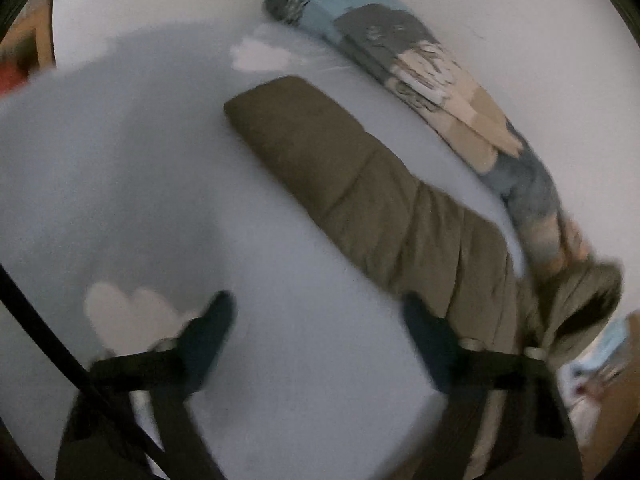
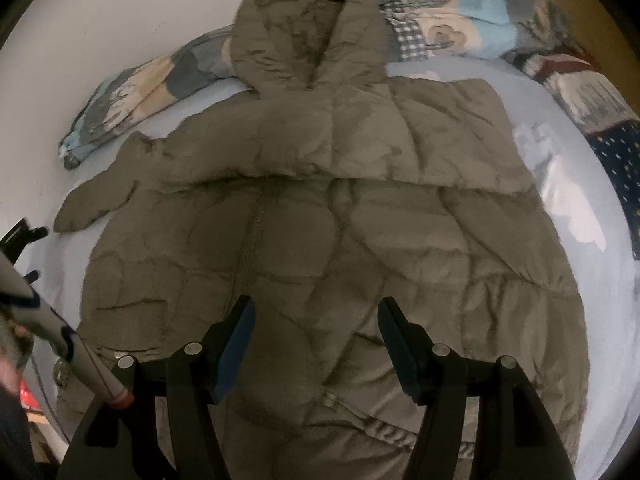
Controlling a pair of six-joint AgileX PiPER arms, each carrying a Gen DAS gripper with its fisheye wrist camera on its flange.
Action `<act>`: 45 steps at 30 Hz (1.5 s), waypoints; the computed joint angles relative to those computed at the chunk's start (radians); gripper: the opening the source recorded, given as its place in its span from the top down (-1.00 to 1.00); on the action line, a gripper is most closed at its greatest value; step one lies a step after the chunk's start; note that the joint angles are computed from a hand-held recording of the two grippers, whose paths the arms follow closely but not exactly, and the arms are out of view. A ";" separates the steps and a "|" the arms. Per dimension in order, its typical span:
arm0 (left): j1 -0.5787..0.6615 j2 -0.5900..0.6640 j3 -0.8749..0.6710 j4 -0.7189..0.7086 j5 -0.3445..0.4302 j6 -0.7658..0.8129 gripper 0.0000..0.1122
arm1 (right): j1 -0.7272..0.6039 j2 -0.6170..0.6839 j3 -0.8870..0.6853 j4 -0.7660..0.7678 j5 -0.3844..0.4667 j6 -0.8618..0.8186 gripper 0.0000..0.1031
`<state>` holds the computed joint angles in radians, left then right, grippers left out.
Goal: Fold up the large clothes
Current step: 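Grasp the other sleeve cuff with the left gripper and lift it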
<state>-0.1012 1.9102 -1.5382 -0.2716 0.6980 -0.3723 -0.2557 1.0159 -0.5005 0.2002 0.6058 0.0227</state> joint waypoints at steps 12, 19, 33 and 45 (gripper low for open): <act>0.222 0.248 -0.219 -0.498 0.038 0.279 -0.07 | 0.038 0.022 0.000 0.026 -0.024 -0.019 -0.32; 0.216 0.403 -0.377 -0.560 0.021 0.268 0.02 | 0.048 0.019 0.009 0.000 -0.046 0.013 -0.32; 0.102 0.307 -0.441 -0.335 -0.053 0.217 0.81 | 0.016 0.047 -0.005 -0.001 -0.064 0.010 -0.32; -0.223 0.167 -0.760 0.033 0.186 0.041 0.81 | -0.232 -0.092 -0.051 0.142 0.040 -0.182 -0.32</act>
<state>-0.3243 2.0777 -2.2978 -0.2390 0.8836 -0.3308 -0.4878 0.9238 -0.5517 0.3423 0.6456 -0.1597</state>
